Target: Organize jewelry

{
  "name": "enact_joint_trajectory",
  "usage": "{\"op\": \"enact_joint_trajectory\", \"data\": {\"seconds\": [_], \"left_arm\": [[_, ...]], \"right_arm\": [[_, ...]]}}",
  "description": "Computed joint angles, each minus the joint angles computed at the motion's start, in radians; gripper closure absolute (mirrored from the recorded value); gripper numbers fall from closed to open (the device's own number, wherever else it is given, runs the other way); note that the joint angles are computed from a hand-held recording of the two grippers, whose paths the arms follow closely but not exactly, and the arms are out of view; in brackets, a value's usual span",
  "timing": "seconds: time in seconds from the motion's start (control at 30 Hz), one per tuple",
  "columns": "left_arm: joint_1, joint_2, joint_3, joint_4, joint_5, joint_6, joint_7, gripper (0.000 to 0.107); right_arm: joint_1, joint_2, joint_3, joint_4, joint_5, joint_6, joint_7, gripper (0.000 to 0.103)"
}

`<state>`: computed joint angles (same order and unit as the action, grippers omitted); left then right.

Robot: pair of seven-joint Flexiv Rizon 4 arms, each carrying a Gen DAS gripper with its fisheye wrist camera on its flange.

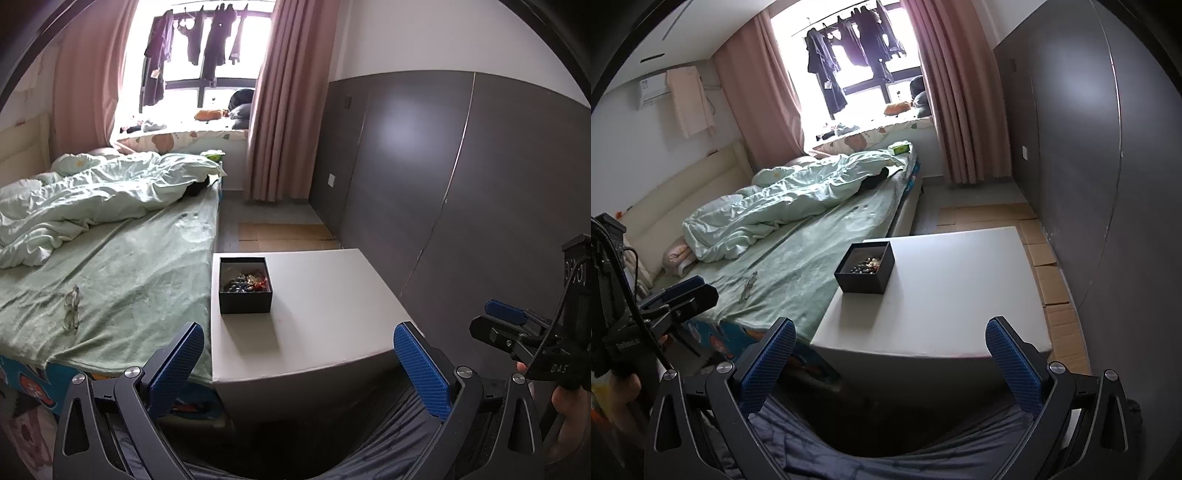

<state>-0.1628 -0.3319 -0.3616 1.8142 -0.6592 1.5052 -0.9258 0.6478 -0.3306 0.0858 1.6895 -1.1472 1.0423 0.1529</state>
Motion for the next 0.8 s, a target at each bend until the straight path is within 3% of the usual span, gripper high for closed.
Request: {"op": "enact_joint_trajectory", "data": {"seconds": [0.8], "left_arm": [[-0.014,0.001,0.014,0.004,0.010,-0.018,-0.019,0.004]], "right_arm": [[0.000,0.012,0.006,0.021,0.004,-0.011,0.004,0.000]]}}
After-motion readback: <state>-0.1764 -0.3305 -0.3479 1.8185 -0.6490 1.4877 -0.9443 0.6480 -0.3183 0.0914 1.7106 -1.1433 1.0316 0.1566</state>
